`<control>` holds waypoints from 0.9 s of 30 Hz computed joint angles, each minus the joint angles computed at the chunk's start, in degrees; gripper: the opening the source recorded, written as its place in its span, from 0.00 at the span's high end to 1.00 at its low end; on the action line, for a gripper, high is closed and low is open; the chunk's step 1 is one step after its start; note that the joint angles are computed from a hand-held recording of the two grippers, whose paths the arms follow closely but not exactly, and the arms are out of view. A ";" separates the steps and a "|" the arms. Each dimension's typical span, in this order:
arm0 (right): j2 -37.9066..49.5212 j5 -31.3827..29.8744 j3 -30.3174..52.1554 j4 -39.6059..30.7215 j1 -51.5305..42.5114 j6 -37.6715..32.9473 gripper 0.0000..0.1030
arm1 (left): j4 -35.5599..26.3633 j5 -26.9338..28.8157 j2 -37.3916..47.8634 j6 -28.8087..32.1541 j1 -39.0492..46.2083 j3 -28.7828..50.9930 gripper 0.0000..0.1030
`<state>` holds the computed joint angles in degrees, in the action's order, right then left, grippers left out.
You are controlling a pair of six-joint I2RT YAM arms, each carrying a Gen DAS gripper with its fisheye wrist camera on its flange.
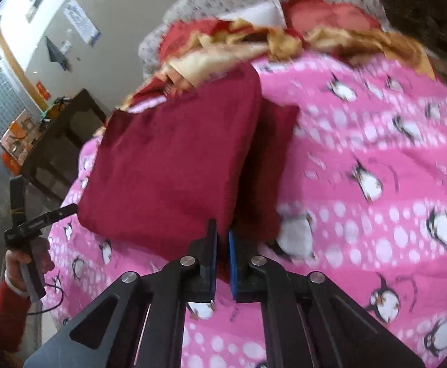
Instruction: Fold small clothes
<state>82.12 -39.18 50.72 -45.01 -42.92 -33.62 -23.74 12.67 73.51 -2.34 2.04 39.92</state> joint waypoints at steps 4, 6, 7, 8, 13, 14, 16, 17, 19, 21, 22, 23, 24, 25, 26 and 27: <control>1.93 6.18 -2.56 3.19 3.50 2.77 0.88 | 1.54 -2.28 1.34 -0.97 -0.76 -0.56 0.03; -0.35 5.43 -1.49 1.69 2.63 4.58 0.85 | 2.40 -2.68 1.25 -1.17 -0.78 -0.91 0.03; -1.74 5.83 -0.86 1.72 2.44 6.01 0.79 | 2.99 -2.90 1.34 -1.27 -0.80 -1.15 0.03; -4.44 6.85 -0.70 2.06 2.14 7.54 0.75 | 3.51 -3.06 1.56 -1.32 -0.78 -1.26 0.03; -5.15 5.55 3.96 3.64 11.09 15.69 0.69 | 6.22 -2.78 3.70 -2.08 -0.73 -1.59 0.03; -3.92 6.69 4.98 5.27 16.28 18.33 0.69 | 6.50 -2.34 4.07 -2.30 -0.53 -1.63 0.03; -1.31 10.26 6.50 9.62 24.86 22.14 0.69 | 6.91 -1.43 5.34 -2.77 0.05 -1.39 0.03; -0.12 12.00 7.17 11.27 27.91 23.42 0.69 | 7.19 -0.99 6.02 -3.02 0.37 -1.29 0.03; 4.39 14.72 9.63 15.19 35.00 27.09 0.69 | 7.95 -0.37 7.09 -3.30 0.73 -1.24 0.03; 9.96 15.37 14.16 17.18 40.53 30.95 0.69 | 8.52 -0.37 7.48 -3.26 0.63 -1.39 0.03; 12.37 16.00 16.37 17.86 42.58 32.19 0.69 | 8.96 -0.41 7.65 -3.18 0.52 -1.47 0.03; 14.82 17.19 18.64 18.51 45.08 33.20 0.69 | 9.25 -0.40 7.73 -3.14 0.42 -1.53 0.03; 16.88 18.53 20.59 18.93 47.20 33.83 0.69 | 9.52 -0.24 8.03 -3.04 0.43 -1.46 0.03; 19.50 19.70 23.20 19.14 49.23 34.35 0.69 | 9.73 -0.02 8.30 -3.06 0.49 -1.37 0.03; 21.70 20.21 25.32 19.30 50.77 34.84 0.69 | 9.91 0.24 8.45 -3.11 0.63 -1.37 0.03; 23.42 20.37 27.11 19.27 51.72 35.20 0.69 | 10.15 0.63 8.73 -3.18 0.85 -1.29 0.03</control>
<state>105.54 -18.80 77.84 -25.75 8.80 1.58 -13.60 13.31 82.24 -5.52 2.90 38.63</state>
